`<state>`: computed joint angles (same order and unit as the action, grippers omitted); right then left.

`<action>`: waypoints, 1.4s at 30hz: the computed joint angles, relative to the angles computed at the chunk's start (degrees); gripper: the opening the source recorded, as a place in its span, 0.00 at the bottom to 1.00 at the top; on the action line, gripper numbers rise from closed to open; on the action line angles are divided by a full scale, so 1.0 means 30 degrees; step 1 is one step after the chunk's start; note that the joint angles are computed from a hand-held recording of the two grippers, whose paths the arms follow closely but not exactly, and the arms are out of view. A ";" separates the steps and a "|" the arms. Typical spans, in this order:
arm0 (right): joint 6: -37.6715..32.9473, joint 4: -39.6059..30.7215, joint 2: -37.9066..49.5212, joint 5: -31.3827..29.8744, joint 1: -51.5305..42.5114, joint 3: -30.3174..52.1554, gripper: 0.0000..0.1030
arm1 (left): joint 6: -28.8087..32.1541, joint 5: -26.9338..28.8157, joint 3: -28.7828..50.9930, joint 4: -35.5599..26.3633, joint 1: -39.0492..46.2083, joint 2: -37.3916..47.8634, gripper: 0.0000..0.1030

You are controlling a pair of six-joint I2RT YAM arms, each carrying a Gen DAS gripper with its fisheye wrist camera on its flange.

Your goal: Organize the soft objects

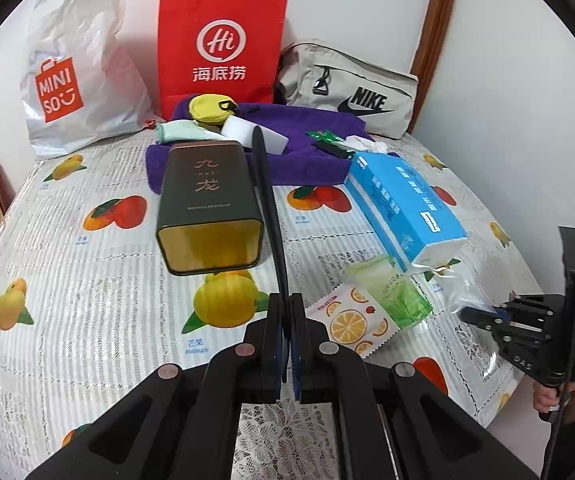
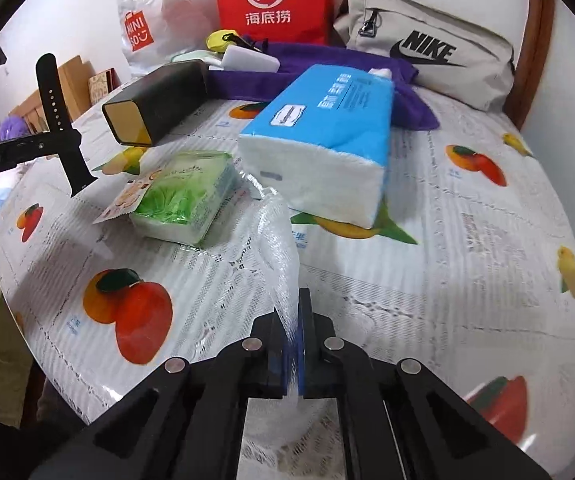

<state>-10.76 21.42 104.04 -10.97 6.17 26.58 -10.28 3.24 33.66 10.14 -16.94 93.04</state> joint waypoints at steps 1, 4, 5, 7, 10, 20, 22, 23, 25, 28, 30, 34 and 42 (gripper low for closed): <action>-0.0015 -0.0235 -0.0559 -0.0054 -0.0116 -0.0156 0.03 | -0.0025 0.0083 0.0013 -0.0076 0.0068 -0.0094 0.04; -0.0004 -0.1302 -0.2088 -0.0859 -0.0532 -0.0178 0.03 | -0.0085 0.0053 0.0122 -0.0562 0.0133 -0.0576 0.04; 0.0058 -0.1765 -0.2762 -0.1126 -0.0685 -0.0143 0.03 | -0.0073 0.0053 0.0165 -0.0775 0.0168 -0.0825 0.04; 0.0156 -0.2609 -0.3923 -0.1586 -0.0858 0.0069 0.03 | -0.0100 -0.0042 0.0293 -0.1209 0.0183 -0.1287 0.04; 0.0310 -0.3641 -0.4979 -0.2113 -0.0926 0.0598 0.03 | -0.0081 -0.0146 0.0643 -0.1894 0.0305 -0.1835 0.04; 0.0740 -0.5889 -0.4828 -0.3156 -0.1043 0.3948 0.03 | -0.0105 -0.0105 0.2676 -0.3527 0.1041 -0.2082 0.04; 0.0752 -0.6244 -0.4640 -0.3447 -0.1183 0.4651 0.03 | -0.0068 -0.0052 0.3216 -0.3744 0.1210 -0.1820 0.04; 0.0810 -0.6430 -0.4392 -0.3488 -0.1203 0.5159 0.03 | -0.0074 -0.0053 0.3509 -0.3901 0.1275 -0.1661 0.04; 0.0908 -0.6758 -0.3908 -0.3525 -0.1184 0.6062 0.03 | -0.0133 -0.0068 0.4090 -0.4092 0.1410 -0.1276 0.04; 0.0942 -0.7353 -0.3076 -0.3591 -0.1089 0.7577 0.03 | -0.0127 -0.0101 0.5179 -0.4489 0.1614 -0.0562 0.04; 0.0939 -0.7558 -0.2517 -0.3639 -0.0973 0.8542 0.03 | -0.0058 -0.0046 0.5982 -0.4792 0.1766 -0.0063 0.04; 0.0883 -0.7957 -0.1426 -0.3676 -0.0738 1.0364 0.03 | 0.0181 -0.0023 0.7511 -0.5211 0.1993 0.0801 0.04; 0.1503 -0.9157 0.1450 -0.3980 -0.0294 1.4744 0.03 | 0.0599 0.0021 1.0898 -0.6144 0.2496 0.3082 0.04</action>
<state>-6.25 -6.05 108.39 -22.91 5.29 70.82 -8.48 3.30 66.36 -8.29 -9.45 102.28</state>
